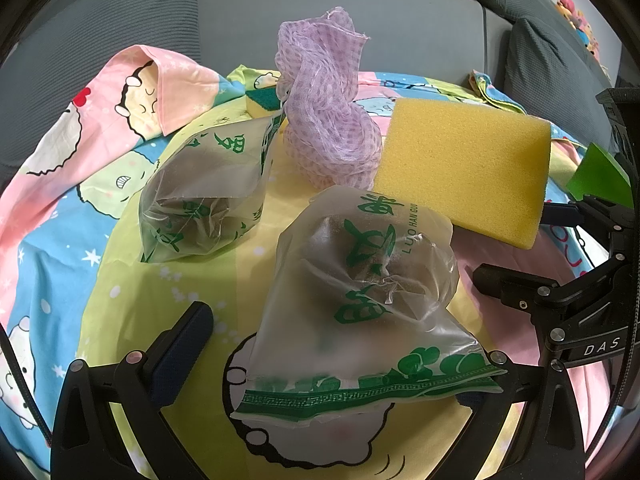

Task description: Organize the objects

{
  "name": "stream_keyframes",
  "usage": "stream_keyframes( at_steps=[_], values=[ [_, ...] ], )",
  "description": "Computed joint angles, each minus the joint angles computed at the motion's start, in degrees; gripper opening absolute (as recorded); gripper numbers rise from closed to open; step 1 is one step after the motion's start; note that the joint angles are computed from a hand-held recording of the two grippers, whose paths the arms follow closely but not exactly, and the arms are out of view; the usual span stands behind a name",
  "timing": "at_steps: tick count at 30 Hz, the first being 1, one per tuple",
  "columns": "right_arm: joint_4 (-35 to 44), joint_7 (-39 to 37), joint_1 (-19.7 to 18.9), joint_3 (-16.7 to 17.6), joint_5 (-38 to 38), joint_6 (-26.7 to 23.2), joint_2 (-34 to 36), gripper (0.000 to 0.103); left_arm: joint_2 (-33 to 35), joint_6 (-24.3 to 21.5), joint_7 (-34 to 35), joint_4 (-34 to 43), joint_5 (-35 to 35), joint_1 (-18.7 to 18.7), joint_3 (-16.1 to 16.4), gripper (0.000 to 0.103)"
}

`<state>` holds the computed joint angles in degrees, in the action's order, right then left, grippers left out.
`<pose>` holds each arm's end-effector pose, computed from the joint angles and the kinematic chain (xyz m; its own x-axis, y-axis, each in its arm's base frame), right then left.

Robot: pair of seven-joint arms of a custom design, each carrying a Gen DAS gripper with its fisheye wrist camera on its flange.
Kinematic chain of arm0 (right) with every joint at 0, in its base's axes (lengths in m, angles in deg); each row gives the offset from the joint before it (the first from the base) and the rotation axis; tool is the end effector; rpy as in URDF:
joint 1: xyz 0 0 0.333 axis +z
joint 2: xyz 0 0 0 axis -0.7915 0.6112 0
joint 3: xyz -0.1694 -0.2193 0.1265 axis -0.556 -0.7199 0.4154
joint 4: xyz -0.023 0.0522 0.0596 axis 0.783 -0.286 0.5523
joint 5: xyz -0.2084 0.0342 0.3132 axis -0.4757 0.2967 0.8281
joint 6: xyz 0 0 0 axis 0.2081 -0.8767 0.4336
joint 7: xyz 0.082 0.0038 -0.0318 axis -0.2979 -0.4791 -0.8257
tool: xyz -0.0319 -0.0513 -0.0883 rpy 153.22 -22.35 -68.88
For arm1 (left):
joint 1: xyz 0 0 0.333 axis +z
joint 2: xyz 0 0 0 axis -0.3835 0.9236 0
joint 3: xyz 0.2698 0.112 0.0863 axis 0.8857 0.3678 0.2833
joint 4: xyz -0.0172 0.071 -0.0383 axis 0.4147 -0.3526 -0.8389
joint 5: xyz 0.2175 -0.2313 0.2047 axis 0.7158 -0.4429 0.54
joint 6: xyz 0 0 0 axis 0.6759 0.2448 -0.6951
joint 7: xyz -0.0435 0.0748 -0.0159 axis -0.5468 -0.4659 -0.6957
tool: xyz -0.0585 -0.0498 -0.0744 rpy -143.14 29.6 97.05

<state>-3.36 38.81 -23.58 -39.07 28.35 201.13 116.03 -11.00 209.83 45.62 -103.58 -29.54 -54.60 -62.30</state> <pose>0.6840 0.3713 0.3033 0.2210 -0.9749 0.0258 -0.7814 -0.1928 -0.5935 0.6816 -0.4438 0.2935 -0.4159 -0.9085 0.0422 -0.7126 0.2967 -0.6358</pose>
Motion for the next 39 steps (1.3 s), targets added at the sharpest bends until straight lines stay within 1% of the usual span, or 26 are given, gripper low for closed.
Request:
stream_keyframes(
  at_steps=[21, 22, 25, 30, 32, 33, 39],
  values=[
    [0.0, 0.0, 0.0, 0.0, 0.1, 0.0, 0.0, 0.103, 0.0, -0.1, -0.7, 0.1, 0.3, -0.1, 0.2, 0.103],
    [0.0, 0.0, 0.0, 0.0, 0.1, 0.0, 0.0, 0.103, 0.1, -0.2, -1.5, 0.2, 0.4, -0.4, 0.7, 0.103],
    [0.0, 0.0, 0.1, -0.1, 0.0, 0.0, 0.0, 0.103, 0.1, -0.2, -1.7, 0.2, 0.6, -0.4, 0.7, 0.103],
    [0.6, -0.1, 0.0, 0.1, 0.4, -0.9, 0.1, 0.103, 0.1, -0.2, -1.8, 0.2, 0.8, -0.3, 0.5, 0.103],
    [1.6, -0.3, -0.1, 0.4, 0.8, -1.7, 0.5, 0.103, 0.1, -0.2, -1.9, 0.2, 0.8, -0.3, 0.6, 0.103],
    [0.9, 0.0, 0.0, 0.3, 0.8, -2.0, -0.1, 0.103, 0.1, -0.1, -2.0, 0.1, 0.8, -0.4, 0.6, 0.103],
    [4.3, 1.5, 0.4, 0.3, 1.7, -7.7, 0.9, 0.102, 0.2, -0.1, -1.8, 0.5, 0.5, -0.1, 0.2, 0.103]
  ],
)
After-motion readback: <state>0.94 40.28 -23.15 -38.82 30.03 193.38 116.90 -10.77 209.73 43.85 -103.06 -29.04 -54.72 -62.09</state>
